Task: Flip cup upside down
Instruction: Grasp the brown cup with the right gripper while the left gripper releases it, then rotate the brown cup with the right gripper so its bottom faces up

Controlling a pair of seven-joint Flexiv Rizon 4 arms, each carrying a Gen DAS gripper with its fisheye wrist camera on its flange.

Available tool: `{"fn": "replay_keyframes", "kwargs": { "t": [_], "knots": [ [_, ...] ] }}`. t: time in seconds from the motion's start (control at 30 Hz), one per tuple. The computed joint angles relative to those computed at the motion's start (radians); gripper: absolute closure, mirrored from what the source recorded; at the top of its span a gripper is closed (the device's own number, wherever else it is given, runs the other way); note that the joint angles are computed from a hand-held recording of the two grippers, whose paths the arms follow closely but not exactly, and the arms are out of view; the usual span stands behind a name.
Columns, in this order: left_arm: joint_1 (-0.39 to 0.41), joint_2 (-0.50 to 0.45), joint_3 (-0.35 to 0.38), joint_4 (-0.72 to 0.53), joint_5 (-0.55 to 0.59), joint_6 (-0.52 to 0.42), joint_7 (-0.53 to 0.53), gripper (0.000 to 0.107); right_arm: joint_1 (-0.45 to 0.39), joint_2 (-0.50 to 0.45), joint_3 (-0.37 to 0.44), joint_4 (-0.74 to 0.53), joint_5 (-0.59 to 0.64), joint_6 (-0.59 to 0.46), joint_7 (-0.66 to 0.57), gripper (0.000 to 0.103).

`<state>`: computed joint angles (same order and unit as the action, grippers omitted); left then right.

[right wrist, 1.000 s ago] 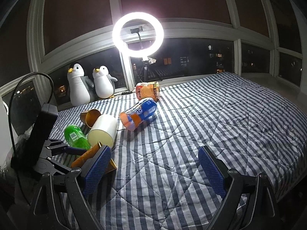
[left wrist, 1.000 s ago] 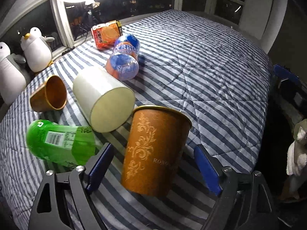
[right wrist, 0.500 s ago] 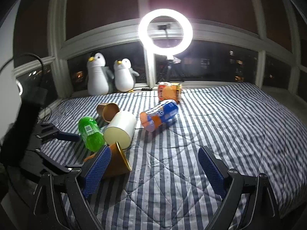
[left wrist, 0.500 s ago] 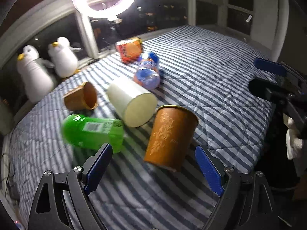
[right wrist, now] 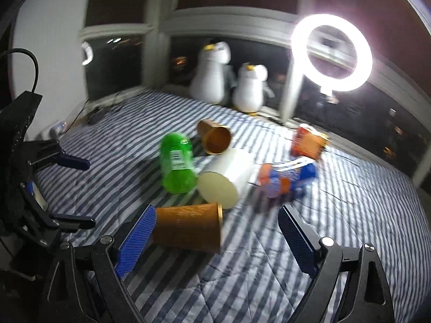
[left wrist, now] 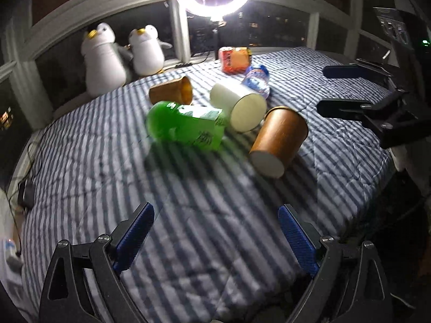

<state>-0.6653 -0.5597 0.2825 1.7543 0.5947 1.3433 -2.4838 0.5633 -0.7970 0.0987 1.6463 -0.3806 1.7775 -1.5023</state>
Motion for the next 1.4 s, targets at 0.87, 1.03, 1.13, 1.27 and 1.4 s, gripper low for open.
{"fn": "replay_keyframes", "kwargs": {
  "t": [0.87, 1.03, 1.13, 1.27, 1.4],
  "knots": [
    [0.048, 0.148, 0.001, 0.178, 0.128, 0.038, -0.318, 0.011, 0.170, -0.099, -0.156, -0.105, -0.350, -0.316, -0.586, 0.025],
    [0.070, 0.147, -0.017, 0.183, 0.130, 0.054, -0.325, 0.011, 0.205, -0.125, -0.214, -0.134, -0.373, -0.324, -0.555, 0.040],
    [0.074, 0.139, -0.023, 0.175, 0.123, 0.059, -0.316, 0.011, 0.185, -0.122, -0.188, -0.138, -0.355, -0.319, -0.547, 0.041],
    [0.071, 0.126, -0.026, 0.158, 0.112, 0.067, -0.295, 0.011, 0.127, -0.101, -0.099, -0.132, -0.287, -0.316, -0.541, 0.043],
    [0.069, 0.112, -0.028, 0.147, 0.087, 0.081, -0.260, 0.011, 0.028, -0.106, 0.045, -0.158, -0.152, -0.303, -0.506, 0.043]
  ]
}}
